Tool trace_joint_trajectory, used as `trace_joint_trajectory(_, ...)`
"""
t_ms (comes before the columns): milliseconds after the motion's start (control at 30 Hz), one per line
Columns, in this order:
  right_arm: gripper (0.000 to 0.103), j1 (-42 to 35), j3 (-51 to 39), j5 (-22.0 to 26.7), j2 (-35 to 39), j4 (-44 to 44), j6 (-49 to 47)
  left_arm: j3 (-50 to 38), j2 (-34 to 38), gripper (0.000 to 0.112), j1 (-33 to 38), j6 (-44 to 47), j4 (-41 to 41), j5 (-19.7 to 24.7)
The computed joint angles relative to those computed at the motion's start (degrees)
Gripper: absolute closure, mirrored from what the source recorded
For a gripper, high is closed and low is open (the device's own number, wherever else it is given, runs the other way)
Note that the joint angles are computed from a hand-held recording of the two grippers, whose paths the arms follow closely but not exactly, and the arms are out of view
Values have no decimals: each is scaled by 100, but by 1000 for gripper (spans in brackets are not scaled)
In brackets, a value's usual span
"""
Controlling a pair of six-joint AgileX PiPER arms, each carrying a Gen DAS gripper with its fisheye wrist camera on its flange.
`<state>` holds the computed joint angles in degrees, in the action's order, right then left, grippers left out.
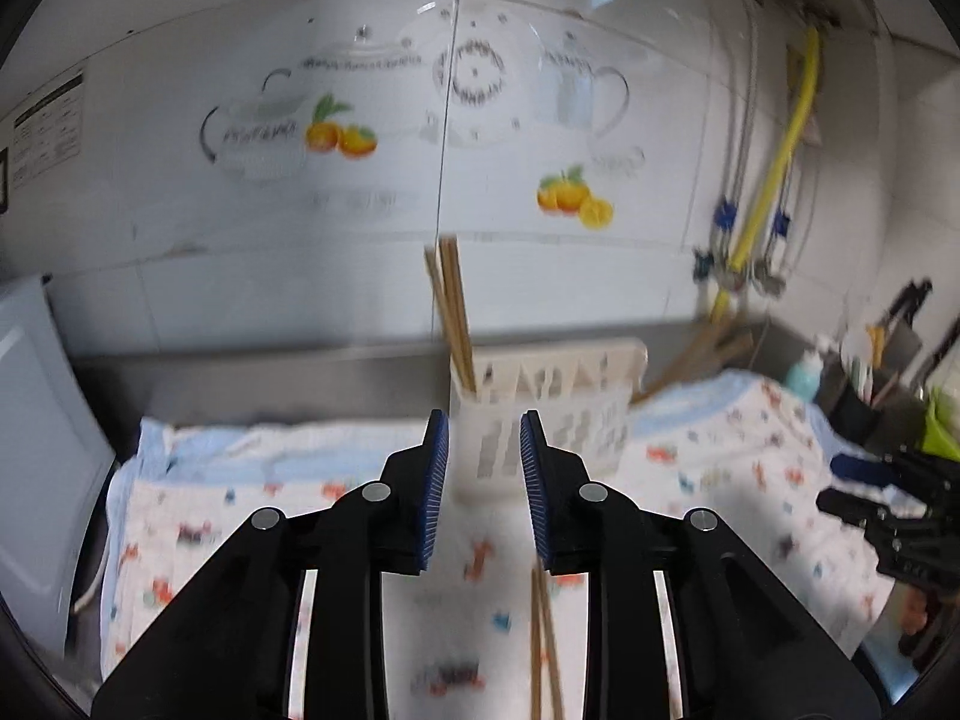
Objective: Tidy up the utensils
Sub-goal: 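Move both open grippers back over the chopsticks on the blanket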
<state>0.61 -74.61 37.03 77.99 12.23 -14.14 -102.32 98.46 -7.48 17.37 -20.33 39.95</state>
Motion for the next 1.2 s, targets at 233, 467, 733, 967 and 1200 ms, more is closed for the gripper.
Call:
trace_joint_trajectory(233, 53, 179, 1351, -476, -657, -466, 599, 2694, -1268, 63, 64, 795, -455, -870)
trace_joint_trajectory(467, 52, 279, 2198, -782, -1045, -820, 1154, 4075, -1670, 63, 258, 1662, -1332, -936)
trace_joint_trajectory(733, 52, 258, 2783, -1034, -1160, -637, 1274, 4693, -1652, 70, -69, 1712, -1193, -1233)
trace_joint_trajectory(967, 52, 88, 2957, -1104, -1138, -266, 1042, 4605, -1302, 94, -326, 1128, -623, -1386)
trace_joint_trajectory(1200, 53, 27, 3036, -1168, -983, -131, 866, 4570, -1090, 100, -422, 1084, -546, -1449)
